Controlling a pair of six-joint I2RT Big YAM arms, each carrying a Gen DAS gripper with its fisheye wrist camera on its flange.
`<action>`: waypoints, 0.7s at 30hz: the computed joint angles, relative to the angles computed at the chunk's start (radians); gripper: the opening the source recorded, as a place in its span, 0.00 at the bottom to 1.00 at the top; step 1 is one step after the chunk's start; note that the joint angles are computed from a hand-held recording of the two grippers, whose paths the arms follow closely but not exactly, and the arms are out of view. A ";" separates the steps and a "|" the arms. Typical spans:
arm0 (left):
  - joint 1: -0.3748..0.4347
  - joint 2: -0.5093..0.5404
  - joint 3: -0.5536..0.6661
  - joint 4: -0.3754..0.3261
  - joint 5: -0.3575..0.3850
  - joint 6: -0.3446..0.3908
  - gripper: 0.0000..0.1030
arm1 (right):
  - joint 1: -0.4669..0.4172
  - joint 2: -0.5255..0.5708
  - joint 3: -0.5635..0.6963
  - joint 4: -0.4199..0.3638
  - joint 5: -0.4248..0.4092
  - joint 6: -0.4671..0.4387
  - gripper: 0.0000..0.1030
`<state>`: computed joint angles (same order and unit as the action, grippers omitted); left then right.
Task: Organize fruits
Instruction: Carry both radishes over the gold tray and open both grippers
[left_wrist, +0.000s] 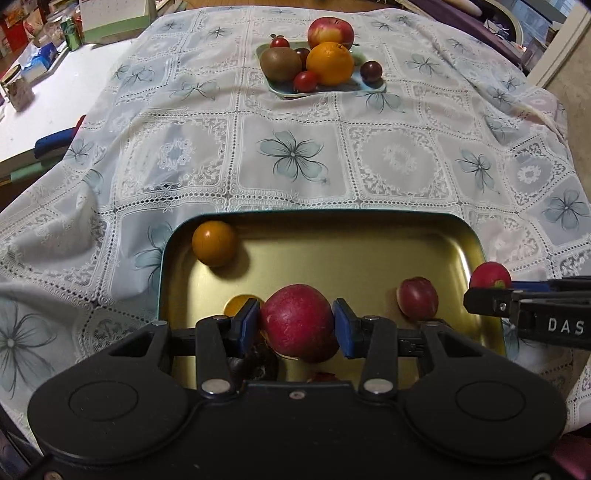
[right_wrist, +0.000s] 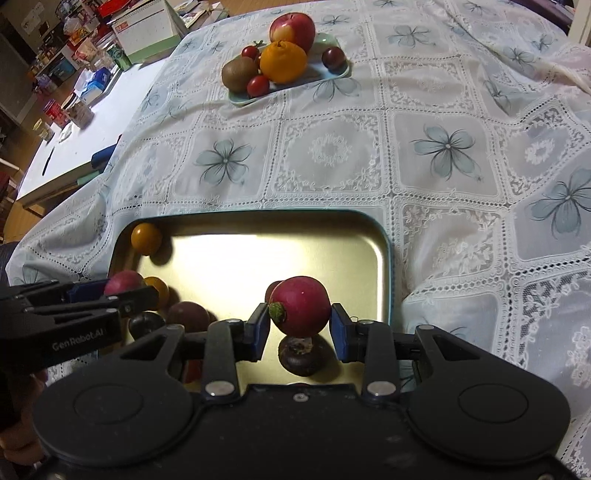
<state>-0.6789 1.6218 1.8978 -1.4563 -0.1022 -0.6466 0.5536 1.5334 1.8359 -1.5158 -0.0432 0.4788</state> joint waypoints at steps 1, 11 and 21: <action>-0.001 0.009 0.008 -0.001 -0.009 0.001 0.49 | -0.001 0.007 0.003 0.001 0.005 0.001 0.34; -0.013 0.098 0.068 -0.016 -0.046 0.013 0.49 | -0.008 0.034 -0.017 0.014 0.051 0.020 0.34; -0.022 0.107 0.078 -0.032 -0.070 0.018 0.49 | 0.007 0.036 -0.027 0.028 0.074 0.013 0.34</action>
<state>-0.7008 1.7288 1.9762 -1.4880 -0.1719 -0.6283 0.5607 1.5697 1.8091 -1.4875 0.0307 0.4923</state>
